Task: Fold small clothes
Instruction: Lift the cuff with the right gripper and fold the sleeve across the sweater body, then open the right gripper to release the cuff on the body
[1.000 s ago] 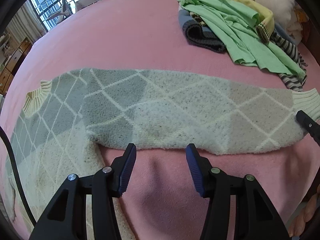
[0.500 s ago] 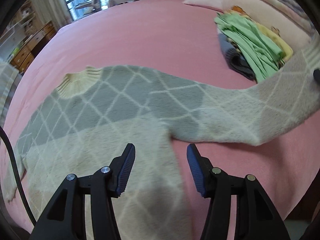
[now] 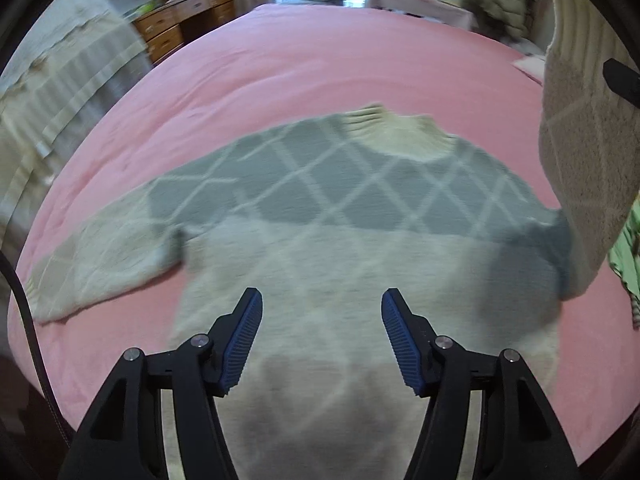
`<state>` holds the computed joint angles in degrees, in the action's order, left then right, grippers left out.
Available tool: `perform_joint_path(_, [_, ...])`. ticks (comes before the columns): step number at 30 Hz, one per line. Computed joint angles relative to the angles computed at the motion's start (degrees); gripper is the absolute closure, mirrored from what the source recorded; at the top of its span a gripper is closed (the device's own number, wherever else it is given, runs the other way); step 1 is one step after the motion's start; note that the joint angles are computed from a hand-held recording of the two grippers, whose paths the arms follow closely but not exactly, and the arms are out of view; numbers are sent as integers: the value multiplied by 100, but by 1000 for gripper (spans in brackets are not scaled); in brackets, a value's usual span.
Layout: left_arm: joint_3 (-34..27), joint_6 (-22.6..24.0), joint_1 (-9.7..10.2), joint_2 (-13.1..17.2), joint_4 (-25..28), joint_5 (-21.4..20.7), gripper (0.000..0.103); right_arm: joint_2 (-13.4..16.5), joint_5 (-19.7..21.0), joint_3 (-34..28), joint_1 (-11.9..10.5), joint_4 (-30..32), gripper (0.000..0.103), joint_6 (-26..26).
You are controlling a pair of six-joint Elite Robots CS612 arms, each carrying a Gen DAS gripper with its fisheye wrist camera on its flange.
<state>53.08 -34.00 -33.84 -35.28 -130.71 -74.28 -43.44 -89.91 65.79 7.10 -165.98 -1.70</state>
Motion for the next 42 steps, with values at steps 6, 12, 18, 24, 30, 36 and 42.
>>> perform_joint_path(6, [539, -333, 339, -176, -78, -117, 42, 760, -31, -1054, 455, 844, 94, -322])
perform_joint_path(12, [736, -397, 520, -182, -249, -321, 42, 1346, -314, -1855, 720, 1937, 92, -468])
perform_joint_path(18, [677, -252, 565, -101, -324, -470, 42, 1370, 151, -1845, 736, 2307, 76, -461])
perform_joint_path(24, [627, -207, 580, -62, -398, -676, 42, 1146, 511, -1568, 703, 2144, 66, -450])
perform_joint_path(30, [430, 84, 612, 49, -375, -1066, 42, 693, 625, -896, 485, 1653, 66, -404])
perform_joint_path(36, [301, 267, 680, 175, -499, -1865, 42, 340, 18, -197, 231, 1225, 66, -219])
perform_joint_path(42, [168, 181, 773, 337, -660, -2430, 56, 216, -337, 252, -48, 1402, 67, 306])
